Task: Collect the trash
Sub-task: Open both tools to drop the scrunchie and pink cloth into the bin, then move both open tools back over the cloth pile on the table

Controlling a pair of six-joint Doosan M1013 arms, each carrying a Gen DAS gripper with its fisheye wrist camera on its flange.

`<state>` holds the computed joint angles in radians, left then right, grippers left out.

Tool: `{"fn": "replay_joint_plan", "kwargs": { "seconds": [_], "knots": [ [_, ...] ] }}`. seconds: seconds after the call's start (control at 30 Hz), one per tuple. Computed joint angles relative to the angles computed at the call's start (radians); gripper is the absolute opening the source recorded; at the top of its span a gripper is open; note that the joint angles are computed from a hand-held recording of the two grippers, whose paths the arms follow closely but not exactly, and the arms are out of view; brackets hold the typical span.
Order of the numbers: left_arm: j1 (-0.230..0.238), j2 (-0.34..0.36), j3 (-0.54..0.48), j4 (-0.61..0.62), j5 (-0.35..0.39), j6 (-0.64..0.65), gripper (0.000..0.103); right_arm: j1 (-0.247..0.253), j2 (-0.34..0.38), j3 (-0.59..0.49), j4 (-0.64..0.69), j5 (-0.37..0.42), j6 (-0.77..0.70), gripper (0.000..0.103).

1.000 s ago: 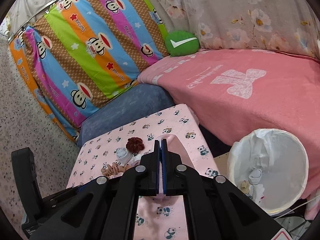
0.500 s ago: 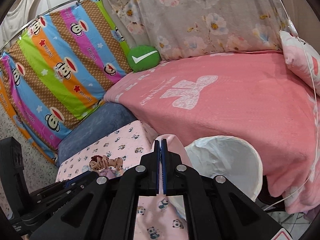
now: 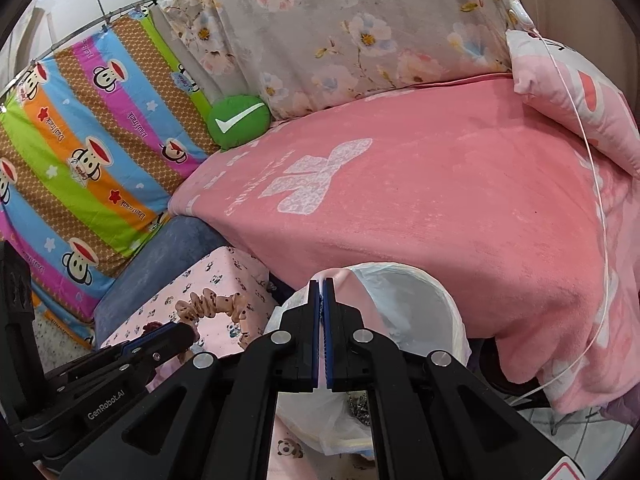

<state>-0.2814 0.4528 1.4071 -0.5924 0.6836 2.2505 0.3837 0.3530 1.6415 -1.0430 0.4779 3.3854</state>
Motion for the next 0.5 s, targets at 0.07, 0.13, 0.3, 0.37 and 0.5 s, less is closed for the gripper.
{"fn": "replay_joint_plan", "kwargs": {
  "seconds": [0.07,0.13,0.3,0.37,0.5],
  "knots": [
    [-0.005,0.003,-0.004,0.004,0.005,-0.002,0.014,-0.007,0.000,0.006,0.007,-0.008,0.000,0.003],
    [-0.009,0.004,-0.003,0.003,0.001,0.003,0.015,-0.011,0.002,0.008,0.015,-0.010,-0.005,0.003],
    [-0.018,0.011,-0.010,0.033,0.000,-0.028,0.039,-0.014,0.005,0.008,0.024,-0.013,-0.007,0.010],
    [-0.021,0.004,0.003,0.046,-0.039,-0.045,0.069,-0.012,0.008,0.004,0.022,-0.004,-0.002,0.018],
    [-0.019,-0.001,0.010,0.058,-0.065,-0.059,0.075,-0.008,0.009,0.003,0.007,0.007,0.022,0.033]
  ]
}}
